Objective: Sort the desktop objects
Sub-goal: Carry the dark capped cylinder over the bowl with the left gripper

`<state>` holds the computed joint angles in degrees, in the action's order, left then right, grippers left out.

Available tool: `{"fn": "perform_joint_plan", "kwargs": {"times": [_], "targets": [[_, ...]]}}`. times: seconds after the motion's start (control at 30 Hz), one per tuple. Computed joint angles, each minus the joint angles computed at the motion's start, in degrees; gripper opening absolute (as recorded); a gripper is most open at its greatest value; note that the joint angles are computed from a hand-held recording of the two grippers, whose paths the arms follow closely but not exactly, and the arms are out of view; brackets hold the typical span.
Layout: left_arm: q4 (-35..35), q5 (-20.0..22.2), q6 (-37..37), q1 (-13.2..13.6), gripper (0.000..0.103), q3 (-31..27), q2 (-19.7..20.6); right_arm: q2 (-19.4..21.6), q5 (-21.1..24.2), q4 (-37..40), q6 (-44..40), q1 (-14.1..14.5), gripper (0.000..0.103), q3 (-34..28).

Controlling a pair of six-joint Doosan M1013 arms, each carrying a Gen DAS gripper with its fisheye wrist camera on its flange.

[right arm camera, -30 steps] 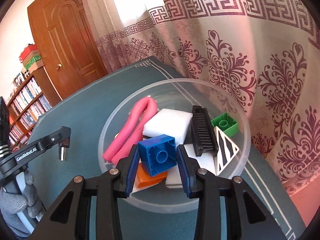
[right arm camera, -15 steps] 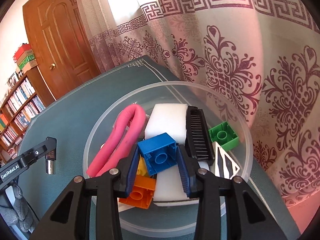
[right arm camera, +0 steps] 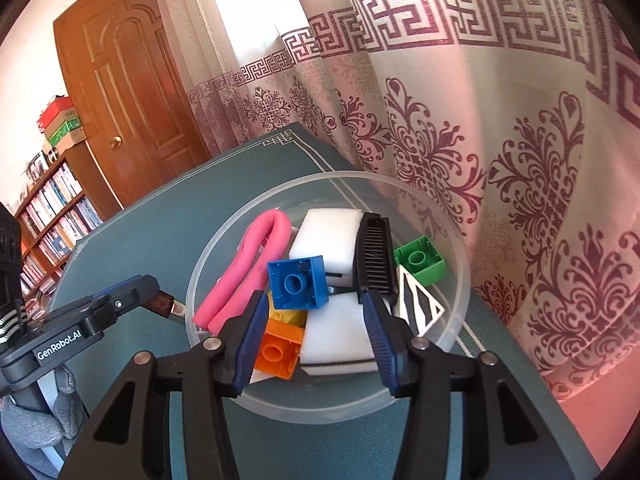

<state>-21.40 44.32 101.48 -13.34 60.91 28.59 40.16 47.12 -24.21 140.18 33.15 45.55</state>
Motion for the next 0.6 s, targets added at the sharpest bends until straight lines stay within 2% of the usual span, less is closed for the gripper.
{"fn": "perform_joint_plan", "kwargs": {"times": [0.13,0.33,0.6], "targets": [[-0.40,0.37,0.61,-0.68,0.022,-0.39,0.20,-0.75,-0.42,-0.21,-0.17,0.00,0.054,1.26],[0.45,-1.68,-0.46,-1.45,0.022,-0.30,-0.02,-2.11,-2.10,-1.29,0.56,0.12,0.054,3.70],[-1.51,-0.56,2.05,-2.47,0.022,-2.06,0.94,-2.38,-2.82,-0.06,0.30,-0.16,0.054,4.34]]}}
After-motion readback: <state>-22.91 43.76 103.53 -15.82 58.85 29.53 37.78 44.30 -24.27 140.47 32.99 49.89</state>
